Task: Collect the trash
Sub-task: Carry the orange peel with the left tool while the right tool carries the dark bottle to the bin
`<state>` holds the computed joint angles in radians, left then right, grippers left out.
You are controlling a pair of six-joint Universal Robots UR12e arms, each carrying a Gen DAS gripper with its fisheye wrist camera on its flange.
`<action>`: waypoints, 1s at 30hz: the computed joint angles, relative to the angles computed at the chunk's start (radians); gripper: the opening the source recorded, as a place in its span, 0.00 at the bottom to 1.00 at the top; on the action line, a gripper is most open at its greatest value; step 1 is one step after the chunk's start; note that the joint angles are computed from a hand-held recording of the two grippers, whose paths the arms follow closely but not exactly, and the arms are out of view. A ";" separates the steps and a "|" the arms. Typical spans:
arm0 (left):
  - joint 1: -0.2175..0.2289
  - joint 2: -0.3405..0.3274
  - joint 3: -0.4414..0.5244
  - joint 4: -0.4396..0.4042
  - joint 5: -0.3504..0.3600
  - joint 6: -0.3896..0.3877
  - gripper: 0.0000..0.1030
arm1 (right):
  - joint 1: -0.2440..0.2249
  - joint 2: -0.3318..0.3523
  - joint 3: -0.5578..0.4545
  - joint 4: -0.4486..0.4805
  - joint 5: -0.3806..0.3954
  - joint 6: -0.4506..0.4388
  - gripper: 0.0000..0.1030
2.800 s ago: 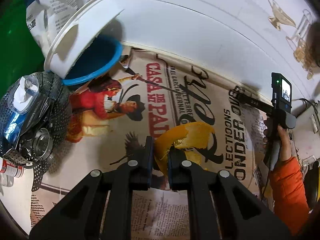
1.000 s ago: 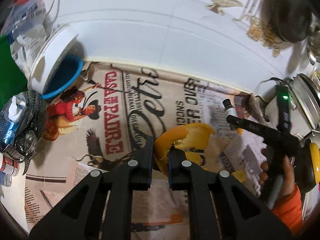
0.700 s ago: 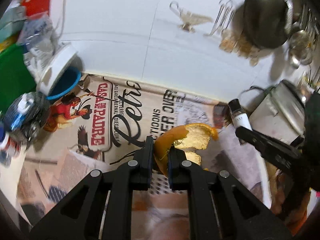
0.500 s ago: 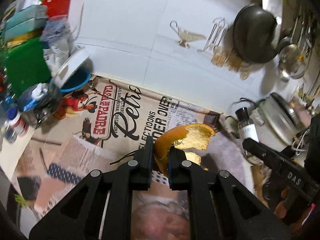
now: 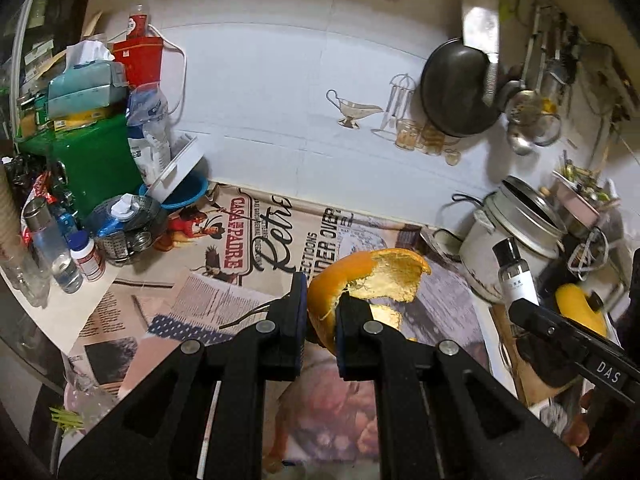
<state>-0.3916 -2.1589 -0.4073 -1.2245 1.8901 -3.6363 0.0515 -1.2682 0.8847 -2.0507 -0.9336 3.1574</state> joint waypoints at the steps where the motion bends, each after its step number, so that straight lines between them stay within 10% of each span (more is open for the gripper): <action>1: 0.001 0.041 -0.073 0.037 -0.013 0.008 0.10 | 0.002 -0.017 0.028 -0.022 -0.003 0.008 0.25; 14: -0.004 0.446 -0.683 0.183 -0.110 0.094 0.10 | 0.109 -0.279 0.378 -0.189 -0.171 0.215 0.25; 30: -0.036 0.488 -0.838 0.034 -0.233 0.006 0.10 | 0.103 -0.385 0.566 -0.012 -0.212 0.184 0.25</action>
<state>-0.4274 -1.6712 -1.2452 -1.1910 1.6570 -3.6302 0.1543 -1.6528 1.4504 -2.0626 -1.1454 3.3412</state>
